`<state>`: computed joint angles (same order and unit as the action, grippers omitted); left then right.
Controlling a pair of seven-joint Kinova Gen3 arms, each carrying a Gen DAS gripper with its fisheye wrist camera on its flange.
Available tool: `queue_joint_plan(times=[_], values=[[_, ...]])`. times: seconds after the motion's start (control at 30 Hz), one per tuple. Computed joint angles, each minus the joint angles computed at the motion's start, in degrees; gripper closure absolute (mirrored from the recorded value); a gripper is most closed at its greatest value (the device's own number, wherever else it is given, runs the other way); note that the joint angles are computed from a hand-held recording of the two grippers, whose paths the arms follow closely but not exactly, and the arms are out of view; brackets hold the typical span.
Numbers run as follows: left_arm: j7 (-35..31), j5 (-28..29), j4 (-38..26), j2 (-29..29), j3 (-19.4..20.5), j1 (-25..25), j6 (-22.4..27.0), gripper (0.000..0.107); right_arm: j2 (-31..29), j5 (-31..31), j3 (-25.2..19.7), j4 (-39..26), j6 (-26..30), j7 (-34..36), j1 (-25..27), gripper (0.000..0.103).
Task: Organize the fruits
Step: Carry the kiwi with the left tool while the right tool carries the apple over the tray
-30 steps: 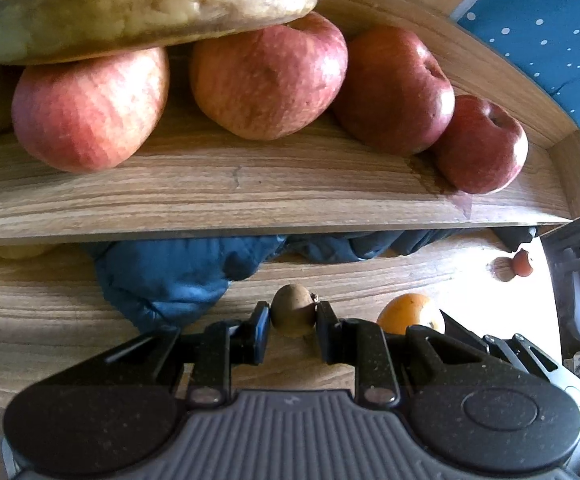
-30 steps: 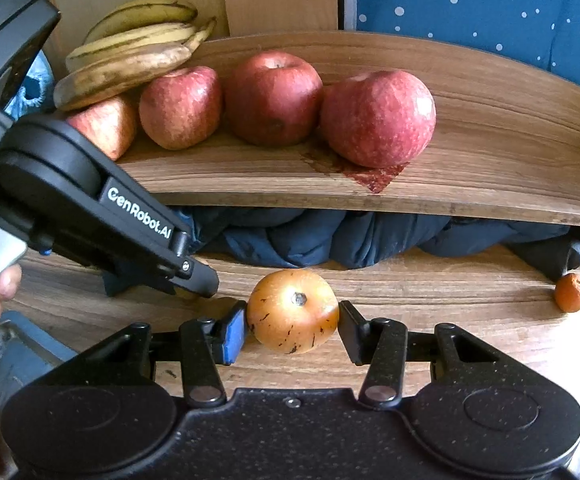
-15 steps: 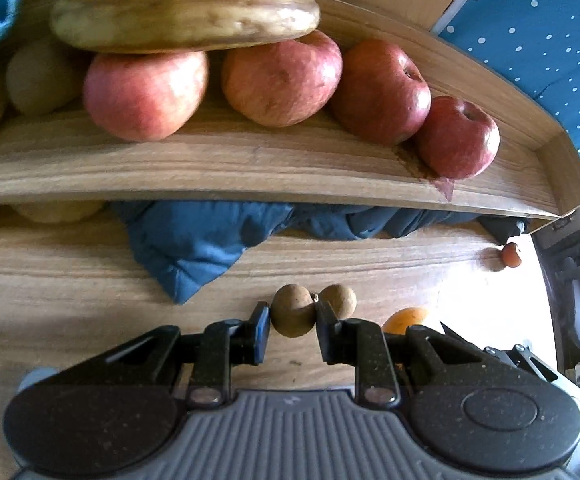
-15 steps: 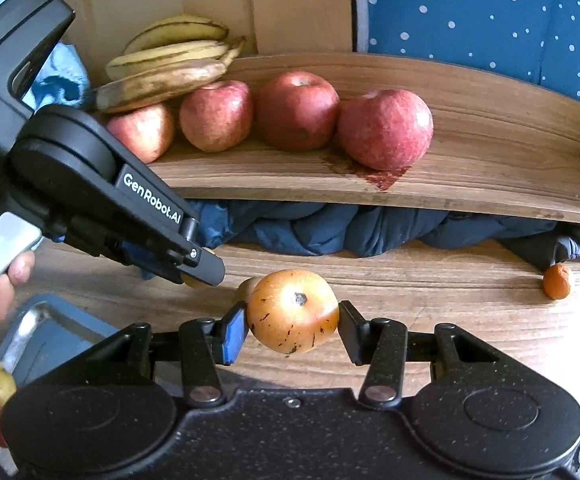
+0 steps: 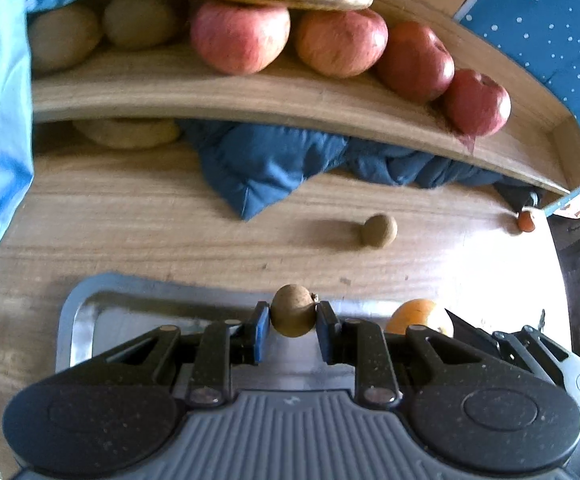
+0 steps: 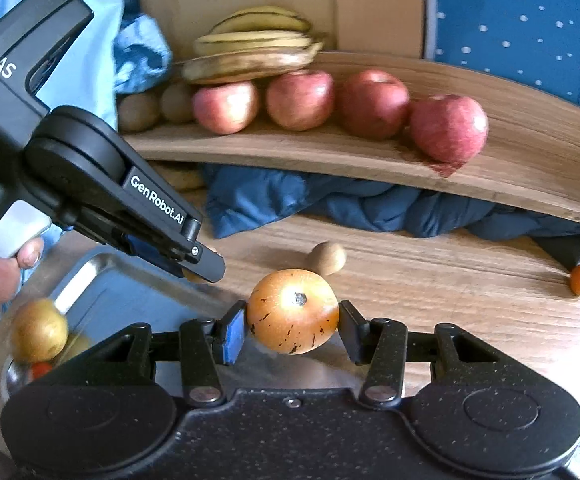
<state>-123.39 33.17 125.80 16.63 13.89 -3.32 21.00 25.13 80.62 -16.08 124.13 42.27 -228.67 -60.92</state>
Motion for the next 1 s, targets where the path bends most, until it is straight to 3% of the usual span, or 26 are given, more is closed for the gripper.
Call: queue_joint_plan(times=[0.37, 1.0], values=[[0.4, -0.9, 3.6, -1.8, -1.3, 1.3, 0.4, 0.08, -0.1, -0.5, -1.3, -0.7, -1.6, 4.2, -2.3, 0.053], [5.5, -4.5, 6.9, -5.1, -3.8, 4.4, 0.5, 0.08, -1.0, -12.7, 0.7, -3.6, -3.5, 20.1, -6.9, 0.053]])
